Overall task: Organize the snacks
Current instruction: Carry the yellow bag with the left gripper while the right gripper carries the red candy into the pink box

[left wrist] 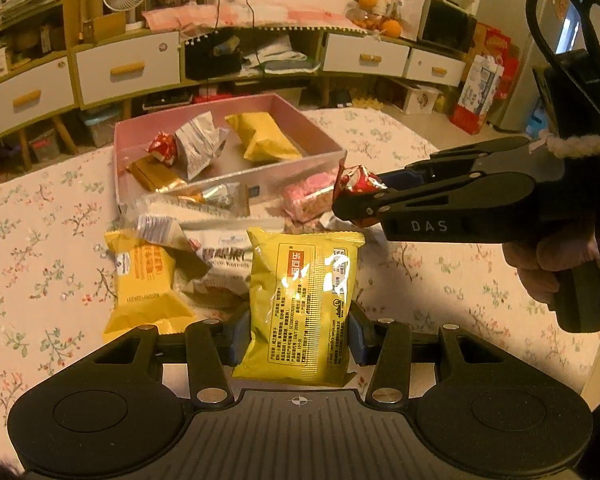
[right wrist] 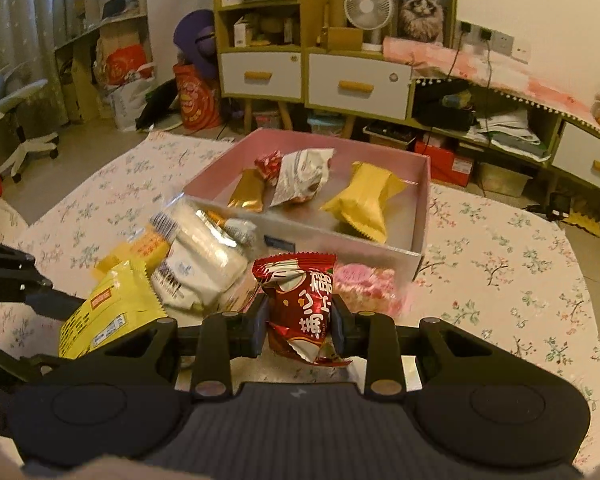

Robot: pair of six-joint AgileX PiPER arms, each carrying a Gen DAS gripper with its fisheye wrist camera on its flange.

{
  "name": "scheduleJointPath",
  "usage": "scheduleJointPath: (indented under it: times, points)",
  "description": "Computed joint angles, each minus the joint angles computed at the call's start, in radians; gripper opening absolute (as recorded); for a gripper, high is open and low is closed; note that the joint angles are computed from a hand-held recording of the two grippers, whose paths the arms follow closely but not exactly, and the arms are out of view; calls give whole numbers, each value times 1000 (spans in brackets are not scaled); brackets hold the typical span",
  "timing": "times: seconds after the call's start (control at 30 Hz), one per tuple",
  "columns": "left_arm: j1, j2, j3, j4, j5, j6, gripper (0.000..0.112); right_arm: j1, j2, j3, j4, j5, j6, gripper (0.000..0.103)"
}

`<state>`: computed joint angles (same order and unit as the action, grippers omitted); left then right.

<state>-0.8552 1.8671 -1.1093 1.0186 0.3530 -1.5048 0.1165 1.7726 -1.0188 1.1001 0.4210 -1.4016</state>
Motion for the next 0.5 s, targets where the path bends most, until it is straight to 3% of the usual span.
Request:
scheduleJointPath:
  times: [0.37,0.5]
  points:
    - [56,7,-94,-14,64,-6,45,-9,46,-96,-35,-20,121,29]
    - [103,45,-184,-121,84,81,45,-7,81,-157,-67,-16,206,29]
